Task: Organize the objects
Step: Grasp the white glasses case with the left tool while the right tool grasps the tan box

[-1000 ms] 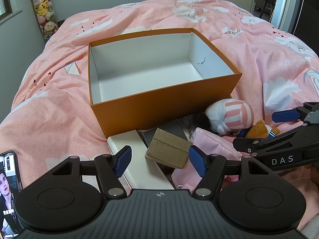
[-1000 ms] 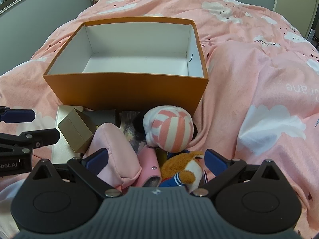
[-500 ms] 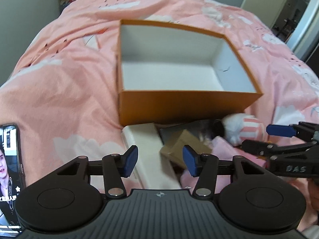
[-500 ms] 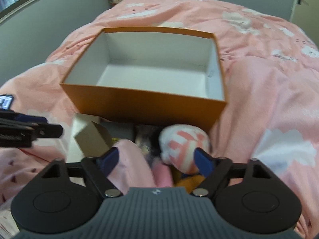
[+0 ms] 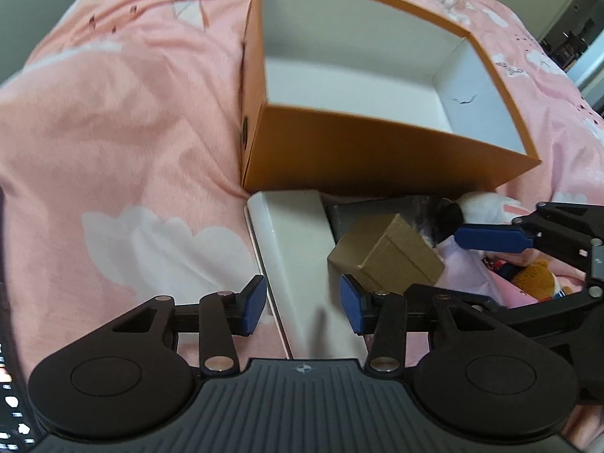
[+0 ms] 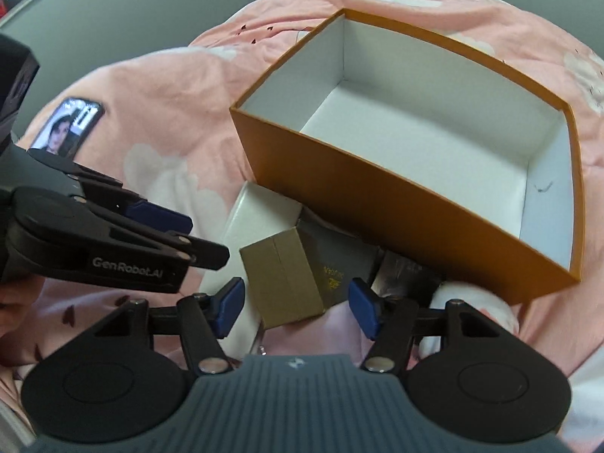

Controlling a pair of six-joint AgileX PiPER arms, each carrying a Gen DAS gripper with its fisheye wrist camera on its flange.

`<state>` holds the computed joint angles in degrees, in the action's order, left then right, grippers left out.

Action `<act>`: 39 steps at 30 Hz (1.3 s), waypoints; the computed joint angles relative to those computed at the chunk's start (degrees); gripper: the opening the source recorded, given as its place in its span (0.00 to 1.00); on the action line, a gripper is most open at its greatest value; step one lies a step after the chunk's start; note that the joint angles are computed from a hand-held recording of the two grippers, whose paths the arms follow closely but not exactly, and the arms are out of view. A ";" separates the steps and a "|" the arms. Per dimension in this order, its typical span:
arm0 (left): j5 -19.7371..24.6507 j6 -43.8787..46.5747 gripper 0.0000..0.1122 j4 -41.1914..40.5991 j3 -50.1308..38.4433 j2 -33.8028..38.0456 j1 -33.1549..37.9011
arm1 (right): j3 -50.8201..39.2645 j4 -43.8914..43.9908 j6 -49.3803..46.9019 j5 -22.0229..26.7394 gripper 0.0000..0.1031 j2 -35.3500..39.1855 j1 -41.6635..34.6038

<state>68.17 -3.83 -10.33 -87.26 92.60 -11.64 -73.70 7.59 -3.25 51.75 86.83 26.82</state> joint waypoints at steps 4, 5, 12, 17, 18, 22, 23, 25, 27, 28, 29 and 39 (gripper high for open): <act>-0.03 -1.62 0.47 -0.40 -0.14 2.13 0.60 | -1.25 2.02 -2.02 0.75 0.55 1.23 -2.13; 0.05 -1.92 0.47 -0.60 -0.24 2.72 0.82 | -1.68 3.06 -2.45 1.04 0.55 1.47 -3.10; -0.30 -2.02 0.53 -3.21 -0.42 6.35 2.10 | -4.42 6.16 -0.48 1.81 0.55 4.11 -7.64; -1.30 -1.15 0.57 -4.67 0.15 7.31 2.21 | -5.22 10.87 -3.71 3.54 0.56 5.02 -8.77; -1.44 -1.01 0.56 -5.03 0.25 7.37 2.36 | -5.28 11.07 -4.37 3.72 0.56 5.08 -8.43; -2.46 -0.71 0.54 -6.06 1.42 6.91 3.07 | -5.67 10.65 -5.89 4.26 0.56 5.09 -6.93; -2.71 -0.88 0.53 -6.25 1.74 6.57 3.28 | -5.77 10.01 -6.07 4.05 0.56 5.16 -6.55; -2.81 -1.24 0.44 -6.42 2.06 5.60 3.67 | -6.26 9.65 -6.28 4.07 0.56 5.87 -6.08; -2.15 -0.76 0.39 -6.88 1.95 4.58 4.24 | -7.02 10.70 -7.68 5.38 0.56 6.68 -6.28; -1.68 -0.47 0.36 -7.25 1.75 4.26 4.56 | -7.02 11.15 -8.74 5.80 0.57 6.63 -6.25; -1.10 -0.24 0.35 -7.72 1.41 4.03 4.92 | -6.86 11.28 -9.86 6.01 0.57 6.40 -6.06; 0.29 1.28 0.29 -11.11 1.16 3.86 6.43 | -4.59 4.82 -11.31 2.93 0.50 7.12 -1.22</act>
<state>68.46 -2.55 -21.44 -86.10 96.46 -5.21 -78.29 12.41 -14.56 54.68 93.94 25.60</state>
